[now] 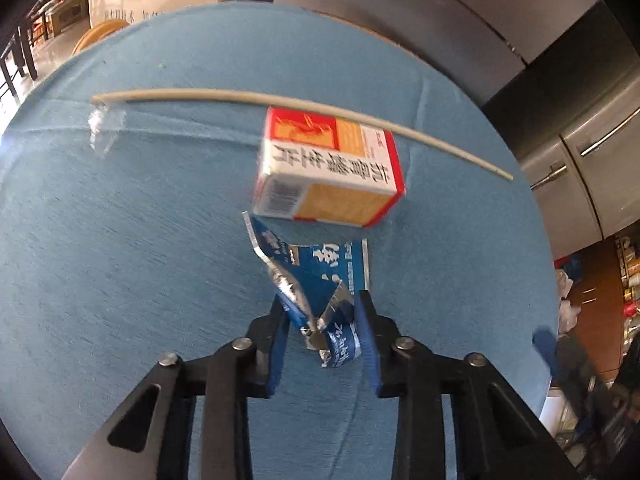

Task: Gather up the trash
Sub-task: 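Grasp the blue foil sachet with the left tool while the right tool approaches the box, then grasp the red-and-white box with the right tool while the left tool holds the sachet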

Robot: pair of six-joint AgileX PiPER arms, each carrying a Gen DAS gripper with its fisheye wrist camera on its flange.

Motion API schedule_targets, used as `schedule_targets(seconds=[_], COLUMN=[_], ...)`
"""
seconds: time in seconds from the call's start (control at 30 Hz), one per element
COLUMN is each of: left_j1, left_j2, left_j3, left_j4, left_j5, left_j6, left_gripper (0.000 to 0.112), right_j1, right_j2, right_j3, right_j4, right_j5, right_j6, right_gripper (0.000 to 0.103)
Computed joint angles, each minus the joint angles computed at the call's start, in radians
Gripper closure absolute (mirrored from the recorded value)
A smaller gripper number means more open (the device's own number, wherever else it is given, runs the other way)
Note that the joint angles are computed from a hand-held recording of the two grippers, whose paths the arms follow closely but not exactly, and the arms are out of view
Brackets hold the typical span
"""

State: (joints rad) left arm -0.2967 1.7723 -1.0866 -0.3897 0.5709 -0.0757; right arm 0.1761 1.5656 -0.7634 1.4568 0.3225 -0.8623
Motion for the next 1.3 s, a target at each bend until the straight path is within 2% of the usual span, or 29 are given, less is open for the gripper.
schedule_targets(seconds=[0.1,0.2,0.37,0.5,0.63,0.7,0.8,0.87,0.93,0.97,1.0,1.07,1.17,1.3], left_j1=[0.036,0.077,0.165,0.238,0.294,0.291,0.33,0.335,0.342,0.35,0.357,0.376,0.398,0.448], left_j2=[-0.045,-0.093,-0.226,-0.294,-0.344,-0.327,-0.358,-0.365,-0.365,-0.368,-0.368,-0.388,-0.442,-0.478], left_j3=[0.028,0.052,0.143,0.197,0.237,0.231,0.259,0.271,0.28,0.284,0.284,0.295,0.312,0.321], left_j4=[0.007,0.046,0.061,0.038,0.01,0.007,-0.015,-0.013,-0.022,-0.028,-0.032,-0.034,-0.017,-0.022], left_j5=[0.012,0.064,0.113,0.147,0.178,0.169,0.186,0.178,0.169,0.172,0.174,0.182,0.205,0.232], left_j6=[0.033,0.056,0.133,0.217,0.283,0.29,0.35,0.36,0.374,0.383,0.39,0.403,0.396,0.424], left_gripper=[0.085,0.086,0.087,0.087,0.087,0.087,0.087,0.087,0.087,0.087,0.087,0.087,0.087,0.087], right_j1=[0.01,0.032,0.052,0.078,0.077,0.076,0.091,0.106,0.15,0.174,0.207,0.261,0.308,0.403], right_j2=[0.115,0.25,0.522,0.694,0.847,0.858,0.749,0.668,0.574,0.548,0.528,0.535,0.589,0.652], right_j3=[-0.15,-0.327,-0.687,-0.951,-1.193,-1.201,-1.018,-0.9,-0.795,-0.775,-0.762,-0.794,-0.892,-1.01], right_j4=[-0.077,-0.148,-0.236,-0.389,-0.489,-0.465,-0.382,-0.341,-0.397,-0.464,-0.564,-0.761,-0.911,-1.302], right_j5=[0.055,0.096,0.223,0.249,0.389,0.452,0.461,0.447,0.357,0.305,0.245,0.204,0.238,0.277], right_j6=[0.05,0.112,0.237,0.407,0.52,0.485,0.325,0.237,0.226,0.27,0.347,0.528,0.695,1.054], right_gripper=[0.041,0.041,0.041,0.041,0.041,0.041,0.041,0.041,0.038,0.032,0.031,0.031,0.031,0.031])
